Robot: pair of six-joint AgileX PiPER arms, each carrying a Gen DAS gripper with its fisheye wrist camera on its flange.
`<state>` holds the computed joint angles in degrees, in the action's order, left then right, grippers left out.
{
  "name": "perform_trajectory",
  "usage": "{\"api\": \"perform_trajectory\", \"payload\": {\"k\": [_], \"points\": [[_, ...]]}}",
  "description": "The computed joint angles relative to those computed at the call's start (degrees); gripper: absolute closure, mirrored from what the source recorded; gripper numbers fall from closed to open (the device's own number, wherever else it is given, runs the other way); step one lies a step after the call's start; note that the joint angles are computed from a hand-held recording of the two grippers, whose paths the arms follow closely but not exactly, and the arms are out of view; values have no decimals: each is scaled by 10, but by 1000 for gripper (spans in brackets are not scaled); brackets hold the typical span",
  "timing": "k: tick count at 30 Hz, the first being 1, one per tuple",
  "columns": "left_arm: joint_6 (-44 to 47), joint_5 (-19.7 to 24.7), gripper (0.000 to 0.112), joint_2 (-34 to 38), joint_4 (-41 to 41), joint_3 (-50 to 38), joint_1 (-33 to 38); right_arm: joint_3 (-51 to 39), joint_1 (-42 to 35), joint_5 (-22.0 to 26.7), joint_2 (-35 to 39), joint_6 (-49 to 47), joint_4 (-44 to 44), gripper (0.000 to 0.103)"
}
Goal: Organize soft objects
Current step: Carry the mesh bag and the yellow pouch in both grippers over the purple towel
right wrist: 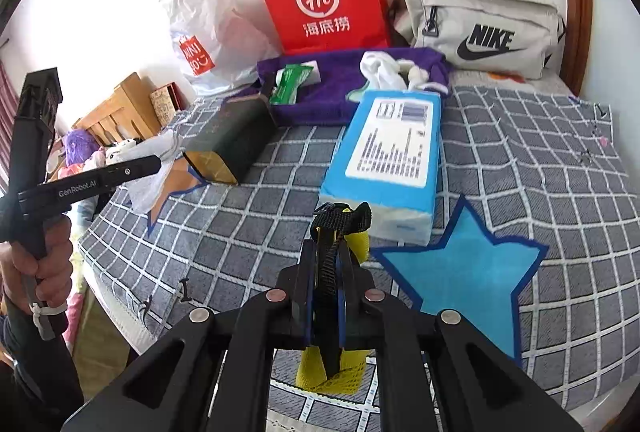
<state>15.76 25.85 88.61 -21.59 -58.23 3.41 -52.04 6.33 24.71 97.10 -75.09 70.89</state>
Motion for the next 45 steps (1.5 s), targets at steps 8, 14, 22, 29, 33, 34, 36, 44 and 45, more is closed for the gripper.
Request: {"api": "perform_trajectory", "payload": {"k": [8, 14, 22, 29, 33, 34, 36, 44, 45], "points": [[-45, 26, 105, 17, 47, -60, -1, -61, 5, 16, -16, 70, -63, 94], [-69, 49, 105, 35, 70, -110, -2, -135, 12, 19, 10, 144, -124, 94], [-92, 79, 105, 73, 92, -187, 5, -252, 17, 24, 65, 256, -208, 94], [-123, 107, 105, 126, 122, -264, 6, -368, 23, 32, 129, 361, -290, 94], [-139, 125, 105, 166, 128, -317, 6, -448, 27, 50, 179, 418, -336, 94], [-140, 131, 105, 177, 126, -332, 6, -466, 26, 58, 190, 423, -337, 94], [-142, 137, 105, 192, 129, -351, 4, -504, 24, 76, 215, 429, -338, 94], [-147, 182, 105, 269, 121, -463, 4, -648, 21, 138, 308, 472, -350, 94], [-151, 189, 105, 282, 122, -483, 5, -669, 23, 145, 320, 480, -356, 94]]}}
